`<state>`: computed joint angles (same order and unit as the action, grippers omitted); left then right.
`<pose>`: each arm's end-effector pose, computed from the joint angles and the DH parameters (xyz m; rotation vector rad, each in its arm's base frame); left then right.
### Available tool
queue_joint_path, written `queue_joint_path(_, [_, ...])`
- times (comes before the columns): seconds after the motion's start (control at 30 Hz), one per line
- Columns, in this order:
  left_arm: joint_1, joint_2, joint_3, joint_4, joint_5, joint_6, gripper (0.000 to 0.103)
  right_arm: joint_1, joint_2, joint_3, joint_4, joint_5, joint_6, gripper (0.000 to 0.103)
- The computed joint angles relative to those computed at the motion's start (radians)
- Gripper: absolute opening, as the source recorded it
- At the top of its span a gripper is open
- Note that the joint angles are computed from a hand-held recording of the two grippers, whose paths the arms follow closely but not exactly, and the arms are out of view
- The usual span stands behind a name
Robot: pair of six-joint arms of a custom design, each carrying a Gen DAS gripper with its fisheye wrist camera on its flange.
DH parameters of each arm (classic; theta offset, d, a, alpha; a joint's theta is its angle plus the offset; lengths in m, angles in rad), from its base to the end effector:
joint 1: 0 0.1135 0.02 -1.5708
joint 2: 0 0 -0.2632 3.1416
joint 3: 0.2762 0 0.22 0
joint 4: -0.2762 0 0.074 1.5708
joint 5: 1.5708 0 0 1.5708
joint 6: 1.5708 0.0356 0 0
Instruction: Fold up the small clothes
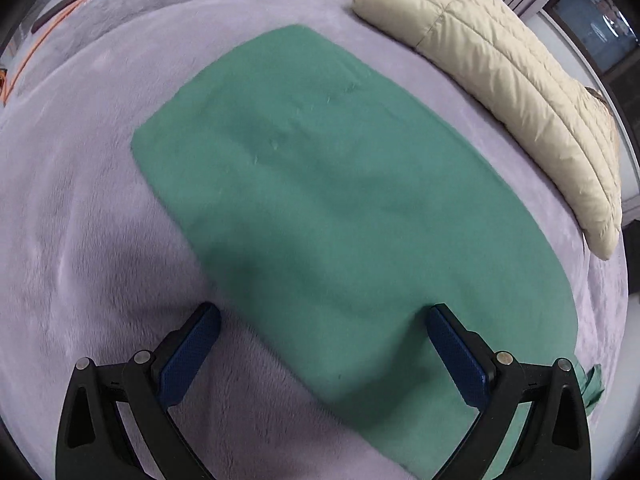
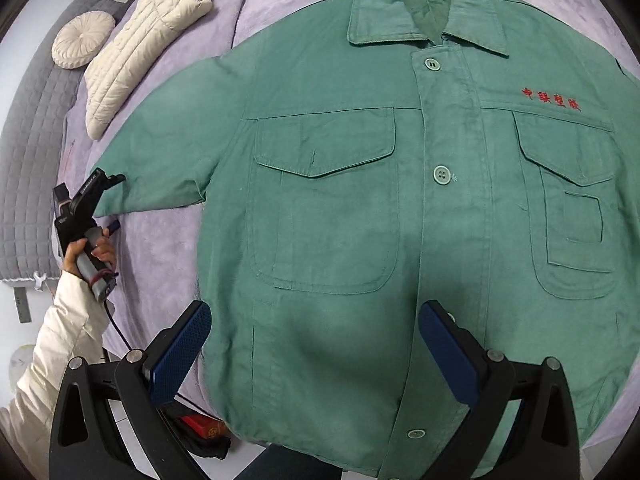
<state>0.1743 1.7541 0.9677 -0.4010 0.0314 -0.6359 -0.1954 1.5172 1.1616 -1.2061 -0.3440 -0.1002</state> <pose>0.2966 0.0511 0.1632 -1.0842 2.5498 -0.1654 0.2242 -0.0321 0.2514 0.1422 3.0348 0.5200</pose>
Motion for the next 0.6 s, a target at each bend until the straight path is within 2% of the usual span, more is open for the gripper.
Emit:
queue_joint_path(0.03, [-0.009, -0.002, 0.006, 0.008, -0.027, 0.002, 0.083, -0.004, -0.002, 0.0, 0.0, 0.003, 0.002, 0.103])
queue_joint_path(0.07, [-0.018, -0.002, 0.016, 0.004, -0.052, 0.006, 0.052, -0.011, -0.001, 0.0, 0.001, 0.002, 0.004, 0.103])
queue_joint_path(0.1, [-0.017, 0.0, 0.025, 0.002, -0.045, 0.019, 0.035, -0.023, -0.002, -0.002, 0.001, -0.001, 0.003, 0.103])
queue_joint_path(0.13, [-0.013, -0.012, 0.018, 0.012, -0.021, 0.024, 0.013, -0.037, 0.0, -0.001, -0.001, -0.005, 0.0, 0.103])
queue_joint_path(0.17, [-0.015, -0.033, 0.007, 0.021, -0.002, 0.022, 0.007, -0.052, 0.0, -0.003, -0.003, -0.011, -0.006, 0.103])
queue_joint_path(0.23, [-0.049, -0.093, -0.005, 0.03, 0.008, 0.026, 0.005, -0.086, 0.003, -0.001, -0.006, -0.023, -0.033, 0.103])
queue_joint_path(0.33, [-0.147, -0.185, 0.042, -0.017, -0.003, 0.049, 0.005, -0.142, 0.018, 0.017, -0.003, -0.042, -0.07, 0.103])
queue_joint_path(0.47, [-0.306, -0.236, 0.229, -0.118, 0.003, 0.096, 0.005, -0.222, 0.054, 0.061, -0.014, -0.081, -0.117, 0.103])
queue_joint_path(0.6, [-0.589, -0.085, 0.512, -0.218, -0.044, 0.099, 0.005, -0.327, 0.09, 0.116, -0.036, -0.103, -0.186, 0.103])
